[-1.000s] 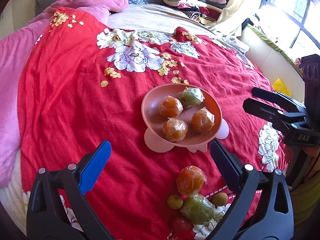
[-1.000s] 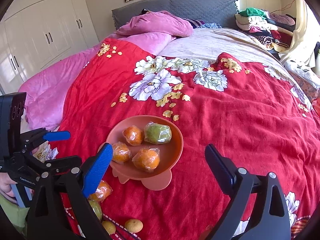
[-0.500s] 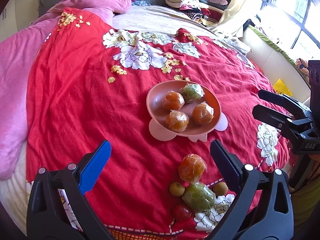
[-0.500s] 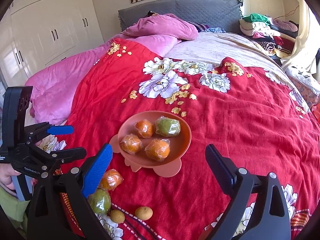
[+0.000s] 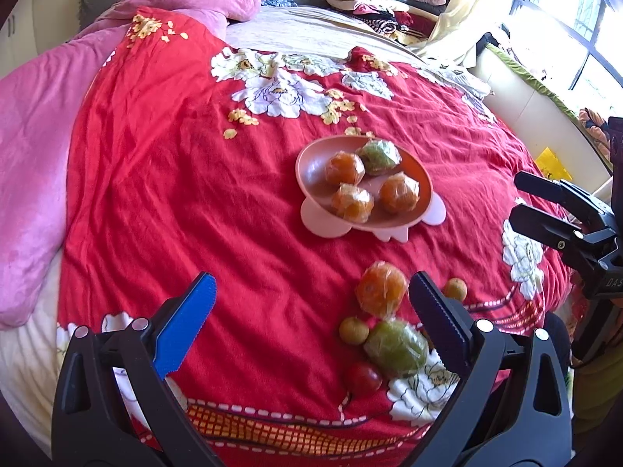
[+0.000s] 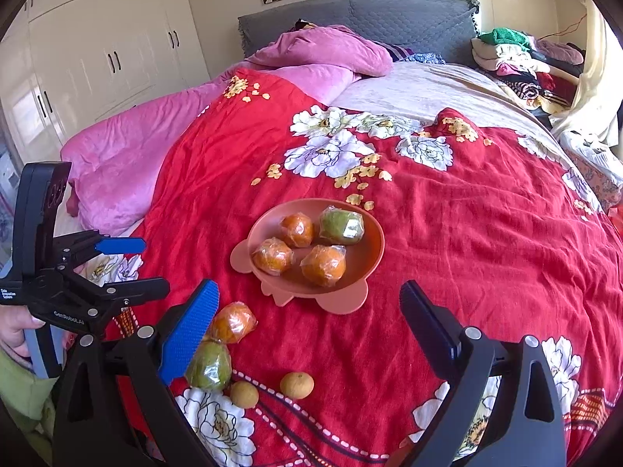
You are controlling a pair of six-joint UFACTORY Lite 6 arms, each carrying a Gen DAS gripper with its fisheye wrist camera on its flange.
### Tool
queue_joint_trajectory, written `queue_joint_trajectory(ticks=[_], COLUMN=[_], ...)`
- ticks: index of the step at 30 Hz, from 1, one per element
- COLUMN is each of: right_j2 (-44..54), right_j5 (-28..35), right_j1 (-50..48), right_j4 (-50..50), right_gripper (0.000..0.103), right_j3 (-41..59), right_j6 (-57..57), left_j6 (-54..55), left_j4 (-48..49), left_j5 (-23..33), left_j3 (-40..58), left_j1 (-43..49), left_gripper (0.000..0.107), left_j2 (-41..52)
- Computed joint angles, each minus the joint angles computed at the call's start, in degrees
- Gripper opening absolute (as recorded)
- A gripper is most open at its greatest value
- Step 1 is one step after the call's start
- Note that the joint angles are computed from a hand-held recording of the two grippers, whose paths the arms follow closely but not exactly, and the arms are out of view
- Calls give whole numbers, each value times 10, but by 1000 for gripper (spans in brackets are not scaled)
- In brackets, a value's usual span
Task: Organize fruits
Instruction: 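Withdraw both open tools from the bowl back toward the loose fruit, then grasp the large bagged green fruit with the left tool while the right tool grasps a brown kiwi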
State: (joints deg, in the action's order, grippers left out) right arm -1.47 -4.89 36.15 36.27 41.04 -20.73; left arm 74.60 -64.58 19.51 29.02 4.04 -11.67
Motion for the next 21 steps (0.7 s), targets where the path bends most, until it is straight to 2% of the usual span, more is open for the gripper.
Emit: queue_joint_trajectory(ticks=[16,21], right_j2=[-49,-52], right_j5=[-30,-41], right_j1=[74,95], right_j4=[250,282], right_gripper=[94,94], right_j3=[-84,-106], right_j6=[-213,-236], left_j6=[5,9], left_j4=[34,40], left_j5=[16,19], left_j3=[-100,-134], left_j1=[16,15], left_gripper=[93,93], left_j2=[-83,-107])
